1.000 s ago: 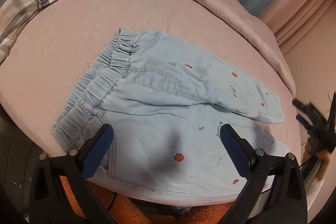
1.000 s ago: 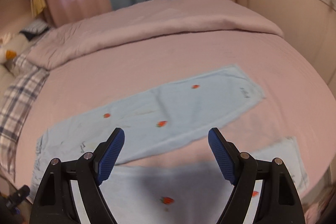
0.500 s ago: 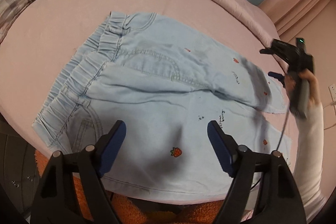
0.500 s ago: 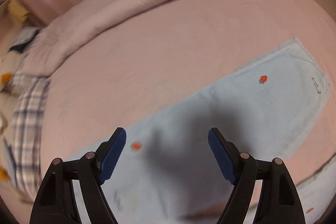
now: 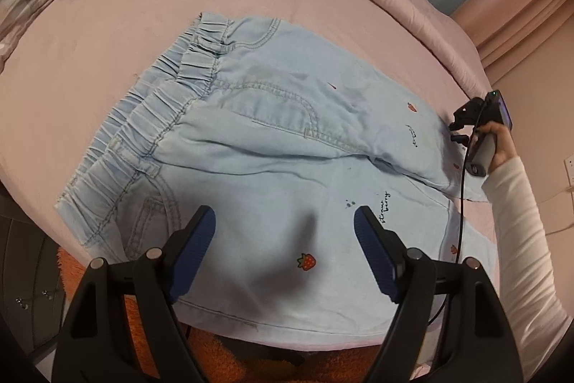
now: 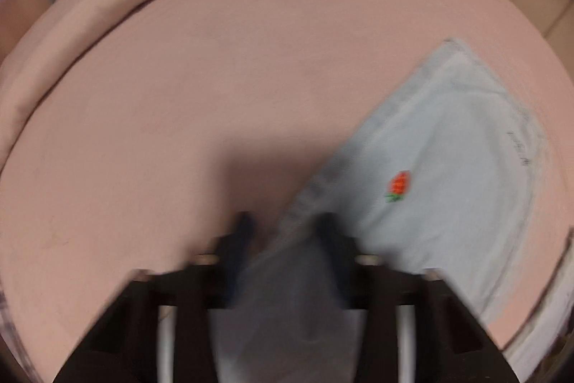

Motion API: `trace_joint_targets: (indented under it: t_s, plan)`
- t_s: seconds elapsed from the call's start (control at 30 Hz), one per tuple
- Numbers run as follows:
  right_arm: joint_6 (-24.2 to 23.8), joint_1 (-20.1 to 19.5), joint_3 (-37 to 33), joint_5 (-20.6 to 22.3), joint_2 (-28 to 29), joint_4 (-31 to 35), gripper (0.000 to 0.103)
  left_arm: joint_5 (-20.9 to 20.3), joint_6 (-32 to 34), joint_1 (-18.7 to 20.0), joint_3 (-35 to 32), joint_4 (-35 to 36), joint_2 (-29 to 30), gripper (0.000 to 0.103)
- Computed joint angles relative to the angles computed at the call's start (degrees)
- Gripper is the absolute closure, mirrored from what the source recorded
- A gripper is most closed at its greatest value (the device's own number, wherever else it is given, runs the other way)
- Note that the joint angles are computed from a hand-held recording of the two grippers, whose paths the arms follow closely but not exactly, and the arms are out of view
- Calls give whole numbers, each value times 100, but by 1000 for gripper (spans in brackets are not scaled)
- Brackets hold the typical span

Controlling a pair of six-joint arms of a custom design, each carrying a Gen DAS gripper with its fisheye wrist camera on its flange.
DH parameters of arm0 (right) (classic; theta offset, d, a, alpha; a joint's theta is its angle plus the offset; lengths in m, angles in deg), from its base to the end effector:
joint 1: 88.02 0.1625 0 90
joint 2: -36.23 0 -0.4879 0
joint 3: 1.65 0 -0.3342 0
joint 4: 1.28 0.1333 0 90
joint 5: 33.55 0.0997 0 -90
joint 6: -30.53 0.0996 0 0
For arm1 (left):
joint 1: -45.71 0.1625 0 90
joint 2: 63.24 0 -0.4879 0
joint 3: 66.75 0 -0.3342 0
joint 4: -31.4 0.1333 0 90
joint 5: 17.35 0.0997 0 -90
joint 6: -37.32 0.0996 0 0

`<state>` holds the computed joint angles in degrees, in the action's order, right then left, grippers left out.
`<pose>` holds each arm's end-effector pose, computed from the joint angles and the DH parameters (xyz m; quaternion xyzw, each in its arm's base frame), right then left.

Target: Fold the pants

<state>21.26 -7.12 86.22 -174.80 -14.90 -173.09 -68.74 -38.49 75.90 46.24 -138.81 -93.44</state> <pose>-0.0540 -0.6887 0.3690 -0.1645 -0.8330 0.2774 0.4495 -0.3855 -0.4504 -0.0059 -0.1239 0.9354 -0.2980 0.1445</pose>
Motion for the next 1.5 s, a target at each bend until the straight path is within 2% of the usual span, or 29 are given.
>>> trace_joint_targets:
  t_s: [0.03, 0.1, 0.17, 0.23, 0.3, 0.37, 0.47, 0.5, 0.57, 0.63, 0.67, 0.7, 0.73, 0.77, 0.8, 0.87, 0.9, 0.93, 0.97, 1.0, 1.13, 1.3, 1.5]
  plan:
    - [-88, -54, 127, 147, -124, 6, 84, -18, 44, 7, -7, 6, -6, 23]
    - [75, -64, 290, 240, -248, -17, 94, 14, 89, 12, -50, 30, 0, 23]
    - [-1, -164, 641, 636, -542, -64, 99, 16, 185, 37, -125, -44, 1, 23]
    - [-69, -171, 1103, 1039, -957, -219, 99, 13, 333, 59, -205, -149, 2, 22]
    - [-421, -248, 1824, 1763, -1497, -818, 99, 129, 489, 59, -349, -149, 29, 22]
    - [-594, -297, 2434, 2253, -2008, -1146, 99, 200, 656, 78, -500, -190, 95, 22]
    - [-943, -457, 3392, 2924, -2876, -1449, 99, -31, 930, 219, -758, -392, 219, 22]
    - [-1039, -593, 3836, 3191, -3239, -1602, 99, -109, 1026, 285, -883, -438, 270, 22]
    - [-1261, -972, 4296, 3751, -3602, -1766, 99, -151, 1213, 410, -1147, -506, 403, 23]
    - [-1553, -1424, 4792, 4264, -4014, -1895, 99, -141, 1255, 522, -1477, -294, 524, 26]
    - [-1501, -1609, 4981, 4319, -4219, -1851, 99, -183, 1326, 607, -1758, -129, 626, 28]
    - [-1377, -1686, 5027, 4139, -4273, -1727, 99, -253, 1404, 670, -1950, -56, 701, 31]
    - [-1493, -1707, 4833, 4199, -4087, -1758, 99, -327, 1511, 734, -2157, 9, 782, 31]
    - [-1474, -1612, 4623, 4024, -3941, -1652, 99, -394, 1669, 815, -2452, 112, 911, 31]
    - [-1439, -1679, 4645, 3857, -3974, -1544, 99, -431, 1704, 870, -2673, 313, 993, 32]
    - [-1255, -1807, 4508, 4041, -3996, -1283, 99, -649, 1675, 1030, -3185, 755, 1194, 34]
    - [-1251, -1878, 4530, 4120, -4053, -1215, 99, -784, 1623, 1110, -3393, 949, 1276, 45]
    - [-1312, -1938, 4493, 4165, -4102, -1057, 99, -910, 1563, 1176, -3552, 1117, 1334, 62]
    - [-1279, -1859, 4441, 4036, -4092, -989, 99, -1023, 1573, 1233, -3655, 1146, 1389, 74]
    - [-1268, -1835, 4419, 3970, -4035, -1011, 99, -979, 1645, 1245, -3727, 1210, 1420, 96]
    - [-1306, -1756, 4371, 3863, -3975, -924, 99, -591, 1822, 1061, -3497, 956, 1346, 95]
    - [-1292, -1572, 4412, 3568, -3622, -1545, 99, -218, 1900, 631, -2707, 162, 1016, 96]
    - [-1309, -1385, 4421, 3515, -3677, -1599, 99, 108, 2070, 21, -1860, -670, 708, 96]
